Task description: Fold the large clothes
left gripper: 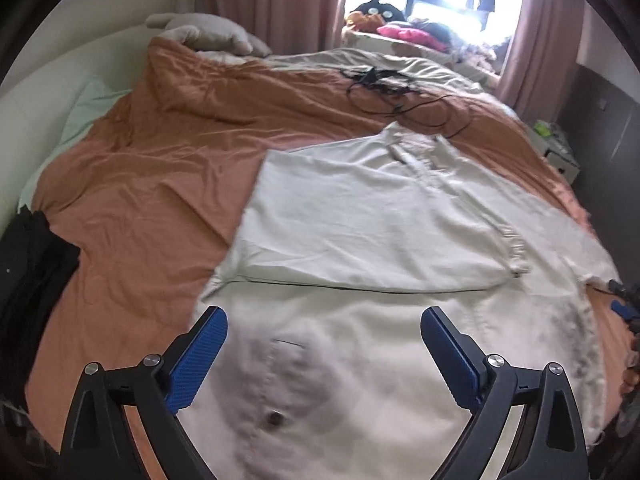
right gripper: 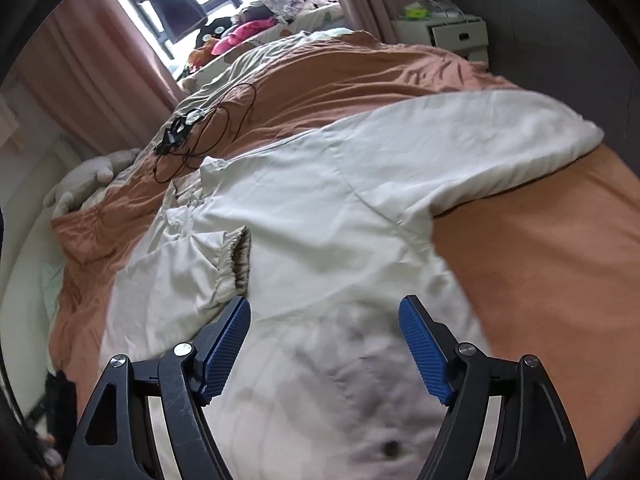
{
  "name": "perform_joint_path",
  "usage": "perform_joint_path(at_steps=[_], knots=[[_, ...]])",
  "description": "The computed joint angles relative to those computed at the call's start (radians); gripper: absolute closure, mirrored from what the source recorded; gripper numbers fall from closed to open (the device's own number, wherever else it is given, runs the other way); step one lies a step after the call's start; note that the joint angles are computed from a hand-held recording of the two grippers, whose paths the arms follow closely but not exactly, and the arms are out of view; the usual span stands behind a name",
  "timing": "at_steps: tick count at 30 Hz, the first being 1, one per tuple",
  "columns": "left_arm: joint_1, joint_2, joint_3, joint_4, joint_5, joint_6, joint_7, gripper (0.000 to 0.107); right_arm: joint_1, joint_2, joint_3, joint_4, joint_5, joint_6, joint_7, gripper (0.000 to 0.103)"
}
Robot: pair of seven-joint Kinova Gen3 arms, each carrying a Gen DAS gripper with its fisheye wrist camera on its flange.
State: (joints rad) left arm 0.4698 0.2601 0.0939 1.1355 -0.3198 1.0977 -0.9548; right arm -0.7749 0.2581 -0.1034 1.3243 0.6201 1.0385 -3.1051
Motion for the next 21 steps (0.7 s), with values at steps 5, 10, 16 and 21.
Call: perform_joint_path(at_steps=[5, 10, 16, 21], knots=[[0.019, -0.014, 0.021, -0.015, 0.027, -0.001, 0.015, 0.007, 0.030, -0.075, -0.018, 0.082, -0.006, -0.021, 0.020, 0.012], [0.055, -0.013, 0.028, -0.042, 0.011, -0.003, 0.030, 0.006, 0.079, -0.145, -0.044, 0.160, 0.005, -0.039, 0.003, 0.009], [0.110, 0.032, 0.030, -0.117, -0.015, 0.019, 0.022, 0.006, 0.151, -0.223, -0.077, 0.253, 0.053, -0.053, -0.046, 0.009], [0.126, 0.062, 0.021, -0.154, 0.008, -0.006, 0.016, 0.006, 0.231, -0.268, -0.097, 0.318, 0.053, -0.088, -0.063, 0.010]])
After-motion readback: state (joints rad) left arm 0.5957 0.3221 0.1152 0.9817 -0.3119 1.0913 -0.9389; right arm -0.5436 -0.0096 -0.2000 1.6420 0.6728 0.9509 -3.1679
